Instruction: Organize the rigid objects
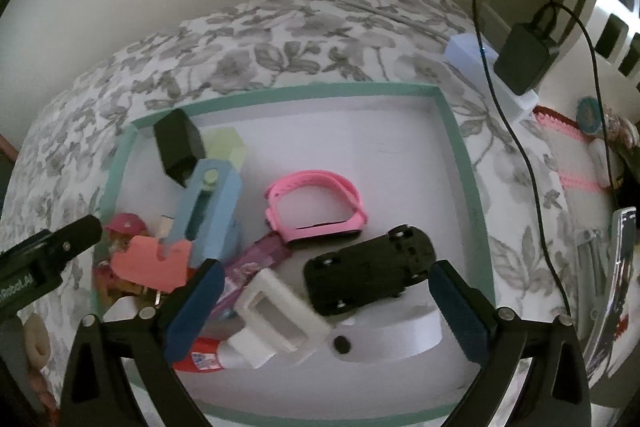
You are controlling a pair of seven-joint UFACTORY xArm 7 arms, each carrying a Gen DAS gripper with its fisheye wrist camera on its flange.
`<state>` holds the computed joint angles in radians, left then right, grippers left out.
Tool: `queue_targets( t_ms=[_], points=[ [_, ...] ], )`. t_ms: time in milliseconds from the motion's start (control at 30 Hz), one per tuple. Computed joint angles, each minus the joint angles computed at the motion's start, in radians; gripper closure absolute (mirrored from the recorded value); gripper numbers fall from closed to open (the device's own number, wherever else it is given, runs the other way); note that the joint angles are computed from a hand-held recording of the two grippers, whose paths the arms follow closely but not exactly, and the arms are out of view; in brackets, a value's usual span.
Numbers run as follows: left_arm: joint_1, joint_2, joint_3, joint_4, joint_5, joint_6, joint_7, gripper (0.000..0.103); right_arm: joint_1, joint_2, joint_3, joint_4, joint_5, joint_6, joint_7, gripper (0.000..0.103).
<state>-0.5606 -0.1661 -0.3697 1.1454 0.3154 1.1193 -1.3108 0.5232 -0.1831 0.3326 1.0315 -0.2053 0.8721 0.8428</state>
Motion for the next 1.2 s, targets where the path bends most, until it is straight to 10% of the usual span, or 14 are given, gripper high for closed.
queue_targets(
  t_ms=[1200],
  points=[
    [-0.016,-0.170,-0.131,0.011,0.064,0.257,-0.110,0.003,0.067,-0.082,0.092,0.028,-0.036,0.081,0.080,0.000]
  ],
)
